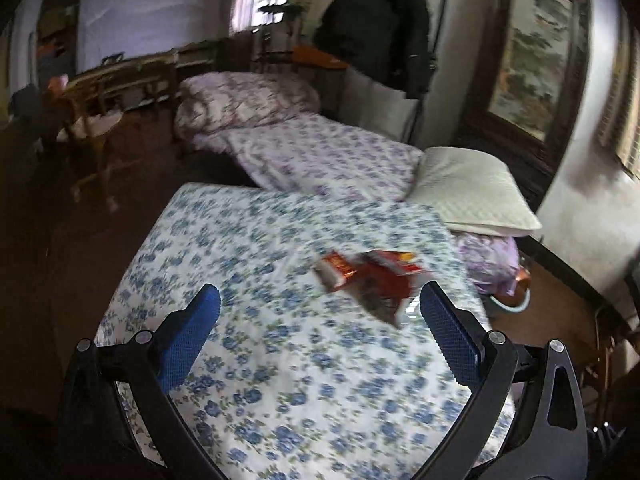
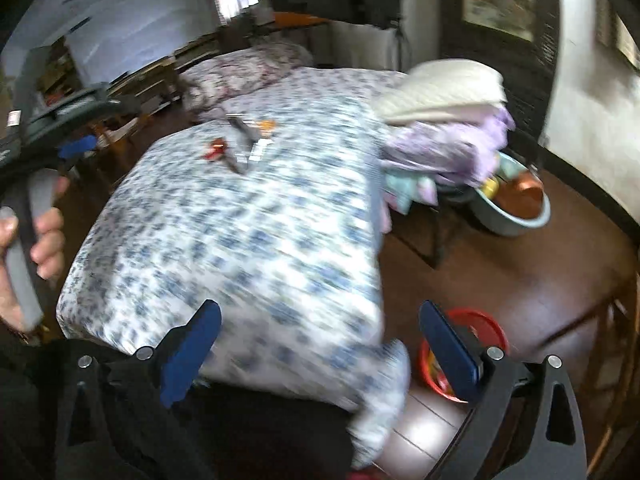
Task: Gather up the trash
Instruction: 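Grasp the silver chip bag with the right tool while the left tool grasps the red snack packet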
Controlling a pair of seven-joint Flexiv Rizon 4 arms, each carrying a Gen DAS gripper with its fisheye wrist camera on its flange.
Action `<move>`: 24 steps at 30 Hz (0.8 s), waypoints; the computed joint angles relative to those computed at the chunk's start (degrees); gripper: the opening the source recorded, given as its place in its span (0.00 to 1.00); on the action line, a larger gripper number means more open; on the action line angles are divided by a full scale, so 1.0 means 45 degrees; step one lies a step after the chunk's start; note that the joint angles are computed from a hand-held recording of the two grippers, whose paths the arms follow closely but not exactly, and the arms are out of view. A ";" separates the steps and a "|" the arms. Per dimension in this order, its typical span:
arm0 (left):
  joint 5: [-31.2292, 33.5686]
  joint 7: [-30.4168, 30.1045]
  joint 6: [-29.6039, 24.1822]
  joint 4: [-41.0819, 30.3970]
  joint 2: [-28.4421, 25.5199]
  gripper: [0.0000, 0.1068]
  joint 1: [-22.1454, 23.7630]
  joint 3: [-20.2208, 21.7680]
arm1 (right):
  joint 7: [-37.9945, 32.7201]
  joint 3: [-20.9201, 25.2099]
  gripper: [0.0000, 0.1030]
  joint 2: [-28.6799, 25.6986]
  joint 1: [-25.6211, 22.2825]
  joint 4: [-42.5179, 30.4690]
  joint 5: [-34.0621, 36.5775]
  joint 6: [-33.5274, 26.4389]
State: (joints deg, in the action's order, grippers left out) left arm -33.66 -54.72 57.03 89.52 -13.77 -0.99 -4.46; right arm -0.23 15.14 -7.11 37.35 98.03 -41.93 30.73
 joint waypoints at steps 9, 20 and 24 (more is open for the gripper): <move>0.1700 -0.3384 -0.0440 -0.1505 -0.1325 0.90 0.0241 0.0630 | 0.1138 -0.1582 0.94 -0.2524 0.0285 -0.2278 -0.1583 0.0981; 0.1371 -0.4009 -0.1588 -0.2260 -0.1867 0.90 0.0956 0.0454 | 0.1130 -0.3065 0.94 -0.5285 0.0240 -0.5552 -0.0671 0.1030; 0.2114 -0.4234 -0.1683 -0.2700 -0.2195 0.90 0.0904 0.0544 | 0.0701 -0.3426 0.94 -0.5597 0.0397 -0.5739 -0.0697 0.0611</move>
State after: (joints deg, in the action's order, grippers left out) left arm -24.15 -73.77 49.46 77.37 -23.64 3.07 -2.01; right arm 2.93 -0.28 -32.30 39.14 72.20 -45.07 33.48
